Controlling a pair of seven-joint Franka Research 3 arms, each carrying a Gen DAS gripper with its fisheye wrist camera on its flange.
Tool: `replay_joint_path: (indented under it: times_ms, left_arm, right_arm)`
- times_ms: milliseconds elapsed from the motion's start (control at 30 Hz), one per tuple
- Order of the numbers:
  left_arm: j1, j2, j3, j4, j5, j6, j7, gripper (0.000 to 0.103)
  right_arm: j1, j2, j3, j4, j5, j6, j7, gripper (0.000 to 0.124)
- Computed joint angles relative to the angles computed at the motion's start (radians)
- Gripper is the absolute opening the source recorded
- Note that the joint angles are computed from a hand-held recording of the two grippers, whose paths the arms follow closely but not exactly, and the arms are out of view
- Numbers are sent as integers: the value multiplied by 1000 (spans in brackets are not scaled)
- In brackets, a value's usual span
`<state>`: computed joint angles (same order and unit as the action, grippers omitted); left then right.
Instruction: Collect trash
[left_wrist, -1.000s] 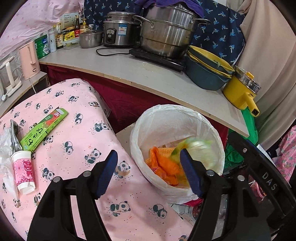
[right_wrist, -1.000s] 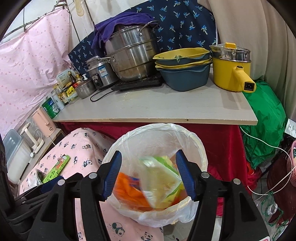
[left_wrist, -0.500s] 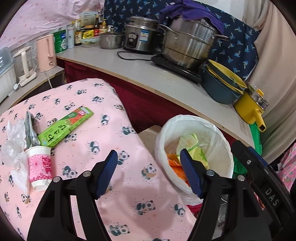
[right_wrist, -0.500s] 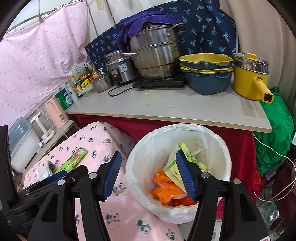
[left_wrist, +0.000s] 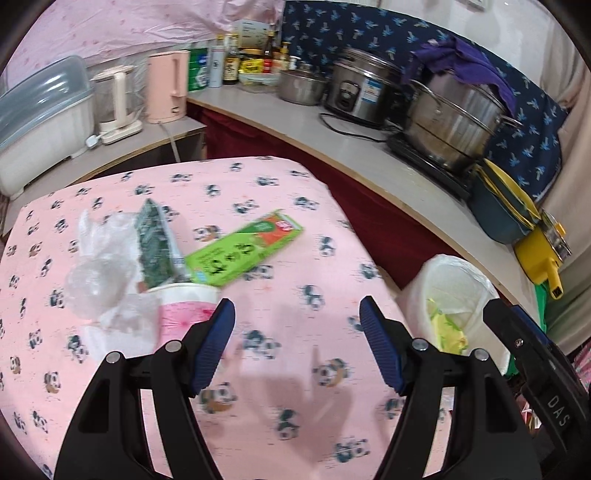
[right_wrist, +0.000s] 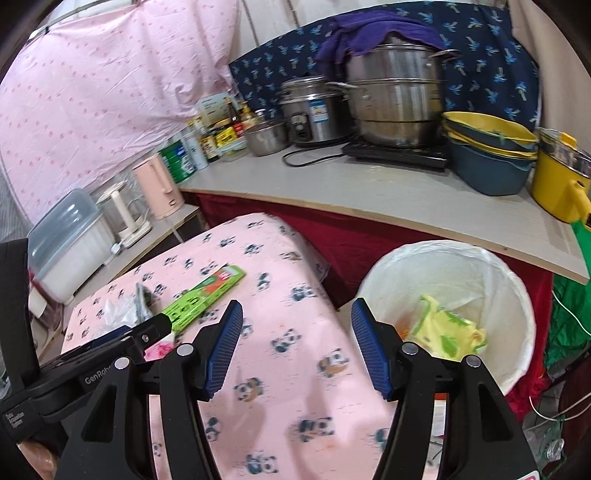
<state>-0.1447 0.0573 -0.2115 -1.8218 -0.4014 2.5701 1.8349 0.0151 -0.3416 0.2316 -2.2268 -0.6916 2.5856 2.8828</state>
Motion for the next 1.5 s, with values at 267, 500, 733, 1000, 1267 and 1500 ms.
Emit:
replay_joint_path:
  times_ms: [267,500,733,1000,1267,1500]
  left_arm:
    - [70,20,45,2,33,12,-28,71]
    - [140,53,68,23,55,4,-50,71]
    - [196,101,72,64,67,-17,-67,71]
    - [244,150,62,111,56,-50,-69,71]
    - [270,185,42,152,19,-88,-54,76]
    - [255,211,25,184,15,-100,-43,78]
  right_arm:
    - [110,185,-11,157,16,1,-63,59]
    - [234,356,-59,317,56,-2,-148,59]
    - [337,506,-111,471,126,-21,-249,59]
    - [423,623,-180,602,221,-45,-350,59]
    - [476,693,-237,678,310,-78,-423,31]
    - [486,669,-263,635,329,-53,-404,6]
